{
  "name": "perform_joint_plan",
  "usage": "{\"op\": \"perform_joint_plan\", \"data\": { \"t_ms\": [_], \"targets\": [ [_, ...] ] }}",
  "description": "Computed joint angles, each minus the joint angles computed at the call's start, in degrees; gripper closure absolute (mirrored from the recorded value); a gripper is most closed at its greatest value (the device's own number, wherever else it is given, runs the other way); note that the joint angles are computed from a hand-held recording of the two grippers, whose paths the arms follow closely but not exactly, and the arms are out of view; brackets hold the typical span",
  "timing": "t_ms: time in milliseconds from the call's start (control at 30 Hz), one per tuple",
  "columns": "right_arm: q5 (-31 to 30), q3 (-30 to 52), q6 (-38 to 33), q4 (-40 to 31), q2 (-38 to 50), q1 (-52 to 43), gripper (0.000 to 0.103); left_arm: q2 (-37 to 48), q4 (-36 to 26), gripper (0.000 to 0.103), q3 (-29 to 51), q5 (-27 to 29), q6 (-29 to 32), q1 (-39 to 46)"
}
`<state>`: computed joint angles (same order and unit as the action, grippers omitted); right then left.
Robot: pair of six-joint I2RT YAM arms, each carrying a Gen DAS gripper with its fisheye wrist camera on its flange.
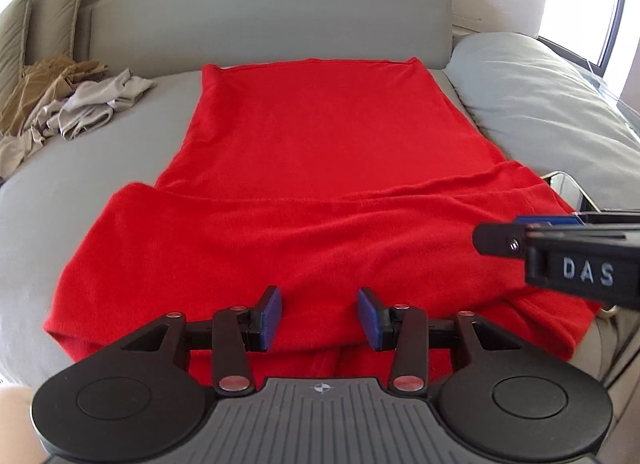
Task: Fold clothes
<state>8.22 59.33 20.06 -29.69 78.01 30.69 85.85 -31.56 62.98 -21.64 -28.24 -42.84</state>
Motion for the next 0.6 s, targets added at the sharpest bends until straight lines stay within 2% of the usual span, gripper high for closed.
{"op": "perform_joint_plan", "data": {
  "t_ms": [200, 367, 500, 567, 600],
  "targets": [
    [-0.69, 0.91, 1.14, 2.15, 0.99, 0.43, 0.067, -4.01, 0.72, 0.061, -4.41, -1.18, -0.74, -2.03],
    [-0.06, -0.3, -1.42, 5.92, 7.1, 2.32, 0.064, -4.38, 1.21, 0.061, -5.18, -0.95, -0.43, -1.91],
    [1.92, -4.99, -2.44, 3.08, 0.09, 4.58, 0.063, -5.15, 1.37, 0.06, -5.94, -0.9, -0.59, -2.13],
    [2.03, -6.94, -1.63, 0.5, -3.78, 4.93, 0.057, -5.4, -1.21, 0.06, -4.63, -0.53, -0.75, -2.3],
    [1.4, -6.83, -1.02, -2.31, -5.22, 4.69, 0.052, -6.01, -2.79, 0.06, -3.96, 0.5, -0.94, -1.99]
  ]
}}
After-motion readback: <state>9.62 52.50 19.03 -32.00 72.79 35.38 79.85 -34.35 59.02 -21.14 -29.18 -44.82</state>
